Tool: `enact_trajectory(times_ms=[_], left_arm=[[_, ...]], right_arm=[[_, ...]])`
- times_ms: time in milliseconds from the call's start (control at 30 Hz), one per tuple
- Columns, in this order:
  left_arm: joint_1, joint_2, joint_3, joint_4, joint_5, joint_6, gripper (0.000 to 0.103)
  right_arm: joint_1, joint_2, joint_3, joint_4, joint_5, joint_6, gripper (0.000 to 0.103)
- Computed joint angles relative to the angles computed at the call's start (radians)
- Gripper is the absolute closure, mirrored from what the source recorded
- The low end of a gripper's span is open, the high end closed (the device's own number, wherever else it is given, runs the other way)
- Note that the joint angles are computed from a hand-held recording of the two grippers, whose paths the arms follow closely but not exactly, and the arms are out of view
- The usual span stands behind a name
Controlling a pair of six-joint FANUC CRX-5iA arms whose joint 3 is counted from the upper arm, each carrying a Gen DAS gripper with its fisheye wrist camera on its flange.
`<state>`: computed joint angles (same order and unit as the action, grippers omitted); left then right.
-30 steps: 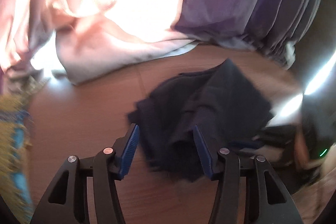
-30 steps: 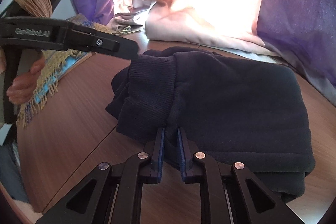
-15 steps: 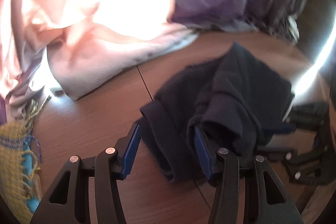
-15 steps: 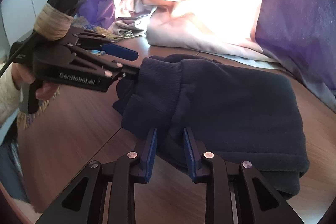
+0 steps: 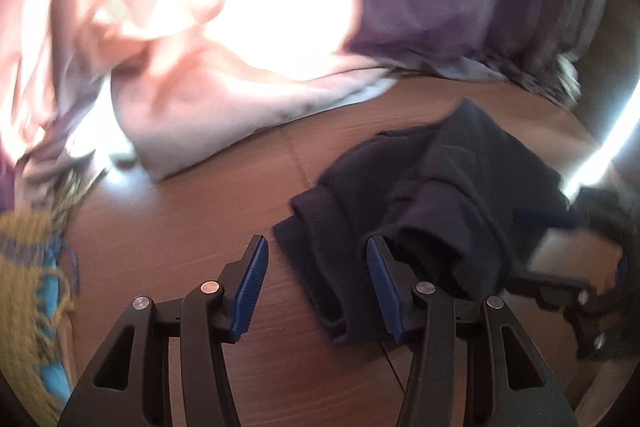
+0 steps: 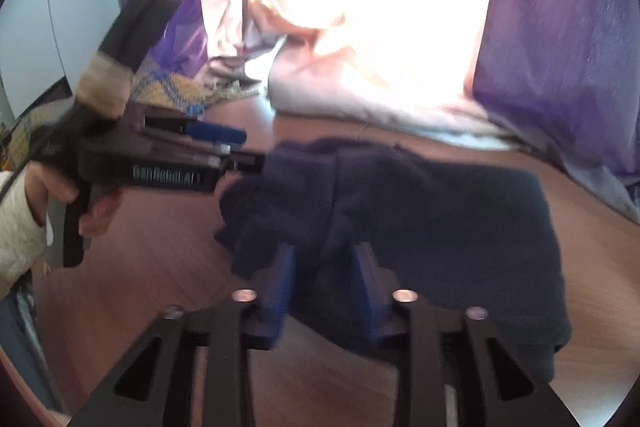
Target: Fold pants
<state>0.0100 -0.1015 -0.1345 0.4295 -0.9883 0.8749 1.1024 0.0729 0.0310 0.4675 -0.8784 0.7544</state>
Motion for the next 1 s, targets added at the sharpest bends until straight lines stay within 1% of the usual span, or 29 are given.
enact_trajectory(times_ms=[67, 100, 167, 233, 300, 400, 467, 500, 533, 567, 600, 633, 667, 700, 800, 900, 1000], left_arm=[[-0.009, -0.004, 0.001, 0.001, -0.006, -0.099, 0.053], [-0.017, 0.0, 0.006, -0.003, -0.009, -0.152, 0.053], [-0.036, 0.013, 0.02, -0.015, -0.007, -0.228, 0.056], [-0.039, 0.031, 0.031, 0.011, -0.024, -0.281, 0.07], [-0.036, 0.054, 0.053, 0.021, -0.064, -0.321, 0.072], [-0.023, 0.053, 0.049, 0.039, -0.078, -0.378, 0.072], [-0.016, 0.059, 0.049, 0.062, -0.097, -0.388, 0.075], [-0.016, 0.065, 0.051, 0.074, -0.105, -0.395, 0.078], [-0.019, 0.071, 0.053, 0.082, -0.107, -0.399, 0.079], [-0.022, 0.074, 0.052, 0.089, -0.105, -0.405, 0.079], [-0.025, 0.075, 0.051, 0.091, -0.102, -0.41, 0.08], [-0.028, 0.075, 0.049, 0.094, -0.098, -0.416, 0.083], [-0.028, 0.076, 0.047, 0.102, -0.102, -0.42, 0.086], [-0.027, 0.076, 0.047, 0.11, -0.111, -0.422, 0.094], [-0.007, 0.063, 0.02, 0.183, -0.103, -0.403, 0.096], [0.028, 0.062, 0.002, 0.29, -0.117, -0.353, 0.096], [0.034, 0.074, 0.005, 0.294, -0.101, -0.278, 0.096]], right_arm=[[0.01, -0.013, -0.021, 0.048, 0.04, -0.024, 0.055], [0.012, -0.012, -0.018, 0.052, 0.048, -0.016, 0.055], [0.018, 0.001, -0.002, 0.045, 0.055, 0.009, 0.055], [0.018, 0.019, 0.027, 0.006, 0.054, 0.043, 0.056], [0.023, 0.04, 0.038, 0.026, 0.053, 0.022, 0.056], [0.02, 0.068, 0.063, 0.033, 0.036, 0.005, 0.056], [0.019, 0.075, 0.067, 0.036, 0.03, -0.012, 0.057], [0.021, 0.086, 0.076, 0.042, 0.013, -0.015, 0.061], [0.024, 0.095, 0.084, 0.046, -0.005, -0.017, 0.064], [0.024, 0.1, 0.088, 0.048, -0.017, -0.017, 0.071], [0.022, 0.106, 0.096, 0.038, -0.029, -0.011, 0.074], [0.02, 0.106, 0.099, 0.027, -0.032, -0.007, 0.076], [0.019, 0.103, 0.097, 0.023, -0.036, -0.013, 0.081], [0.019, 0.094, 0.087, 0.032, -0.035, -0.031, 0.084], [0.025, 0.048, 0.043, 0.056, -0.017, -0.089, 0.089], [0.033, 0.002, 0.007, 0.082, 0.0, -0.153, 0.089], [0.034, -0.011, 0.003, 0.091, 0.022, -0.178, 0.089]])
